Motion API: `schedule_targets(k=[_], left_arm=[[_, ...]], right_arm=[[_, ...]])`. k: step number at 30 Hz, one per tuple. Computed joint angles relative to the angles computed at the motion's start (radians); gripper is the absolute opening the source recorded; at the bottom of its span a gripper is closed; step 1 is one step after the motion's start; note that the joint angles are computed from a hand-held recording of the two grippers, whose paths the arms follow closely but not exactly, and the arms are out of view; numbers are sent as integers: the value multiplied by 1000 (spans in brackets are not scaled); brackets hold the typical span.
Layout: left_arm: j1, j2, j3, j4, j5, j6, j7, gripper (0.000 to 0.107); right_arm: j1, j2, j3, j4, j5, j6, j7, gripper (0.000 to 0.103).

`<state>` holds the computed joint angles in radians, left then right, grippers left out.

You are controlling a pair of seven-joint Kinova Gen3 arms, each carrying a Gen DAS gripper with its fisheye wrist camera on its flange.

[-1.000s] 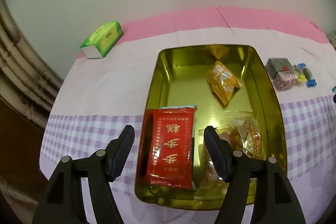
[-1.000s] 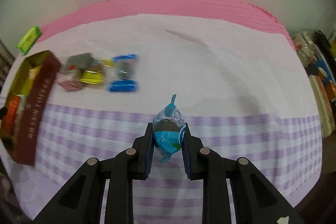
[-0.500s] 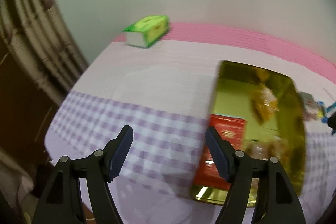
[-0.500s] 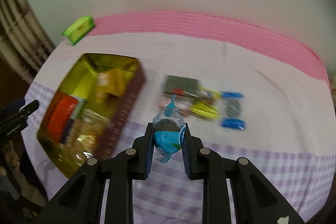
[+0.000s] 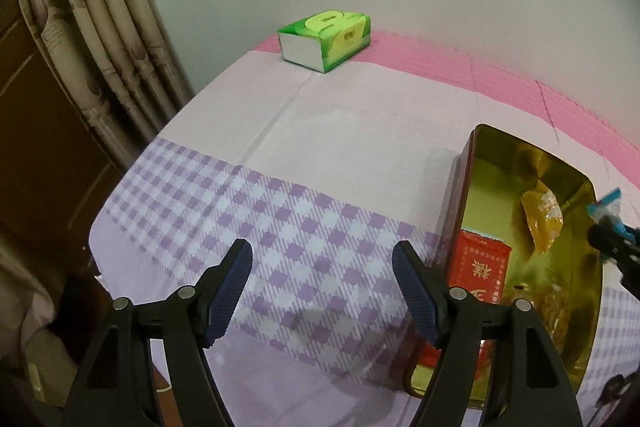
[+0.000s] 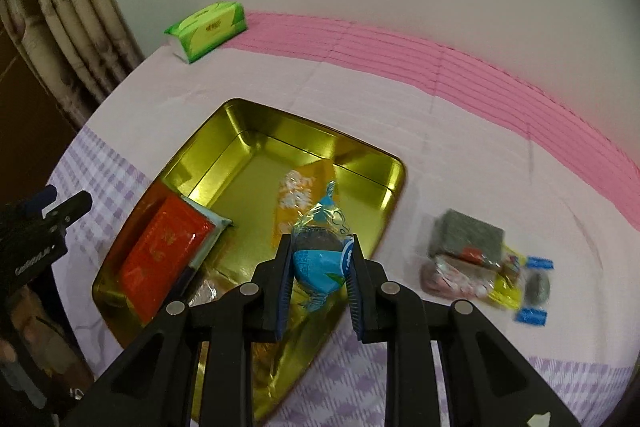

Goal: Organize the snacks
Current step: 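Carry the blue-wrapped candy over the gold tin and open the right gripper, then move the right gripper to the clear blue-ended candy and grasp it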

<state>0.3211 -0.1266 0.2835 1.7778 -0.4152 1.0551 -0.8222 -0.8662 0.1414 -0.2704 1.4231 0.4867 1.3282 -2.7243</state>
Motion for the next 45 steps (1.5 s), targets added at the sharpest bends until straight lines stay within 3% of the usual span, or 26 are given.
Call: schedule_targets(k=[9, 23, 29, 34, 45], left_arm=[[-5, 4, -14, 2, 28, -11, -28, 73], [-4, 7, -11, 5, 30, -16, -40, 73], [0, 5, -9, 6, 31, -22, -49, 73], [1, -6, -3, 12, 24, -39, -49, 73], [7, -3, 7, 4, 10, -31, -47, 73]], right_arm=[[-17, 82, 37, -79, 5, 37, 65, 22], [-11, 99, 64, -62, -21, 19, 64, 25], [-9, 96, 64, -56, -20, 9, 59, 25], [-11, 88, 64, -51, -9, 4, 44, 38], [-18, -4, 33, -8, 54, 14, -20, 41]])
